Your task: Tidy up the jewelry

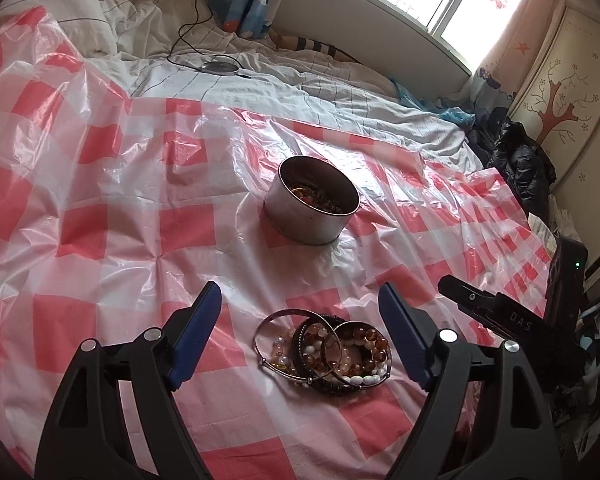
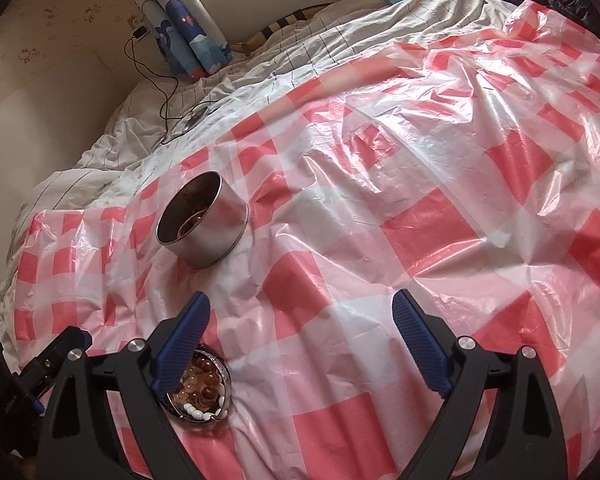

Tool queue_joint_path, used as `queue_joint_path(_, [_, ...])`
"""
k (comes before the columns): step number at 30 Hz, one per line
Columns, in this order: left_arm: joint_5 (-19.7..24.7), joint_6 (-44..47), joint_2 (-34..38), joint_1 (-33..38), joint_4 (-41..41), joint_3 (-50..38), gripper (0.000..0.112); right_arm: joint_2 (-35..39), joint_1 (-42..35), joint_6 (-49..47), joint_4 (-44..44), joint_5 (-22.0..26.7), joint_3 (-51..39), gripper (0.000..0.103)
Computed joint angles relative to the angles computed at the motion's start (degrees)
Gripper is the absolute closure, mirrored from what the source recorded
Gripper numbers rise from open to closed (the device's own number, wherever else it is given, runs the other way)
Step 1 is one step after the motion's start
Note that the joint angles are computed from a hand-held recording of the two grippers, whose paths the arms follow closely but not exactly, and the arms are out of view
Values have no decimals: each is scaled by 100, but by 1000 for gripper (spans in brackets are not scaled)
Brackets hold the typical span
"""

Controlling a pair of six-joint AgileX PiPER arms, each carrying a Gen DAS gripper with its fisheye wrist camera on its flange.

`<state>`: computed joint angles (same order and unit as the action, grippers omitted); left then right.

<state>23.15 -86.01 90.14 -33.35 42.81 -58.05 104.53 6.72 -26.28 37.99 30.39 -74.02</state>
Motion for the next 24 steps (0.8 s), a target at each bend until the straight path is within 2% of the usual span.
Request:
queue_joint_path(3, [-125,240,57,112,-301,-4,35,-33,128,427,-498,-159,2,10])
queue_joint_path(6, [-185,428,120,151,-497,-37,35,74,214,859,-975,-94,-132,9])
queue_joint_path(24, [-255,565,123,243,-628,-8,34,181,124,1292,-1245,-20,-267,9])
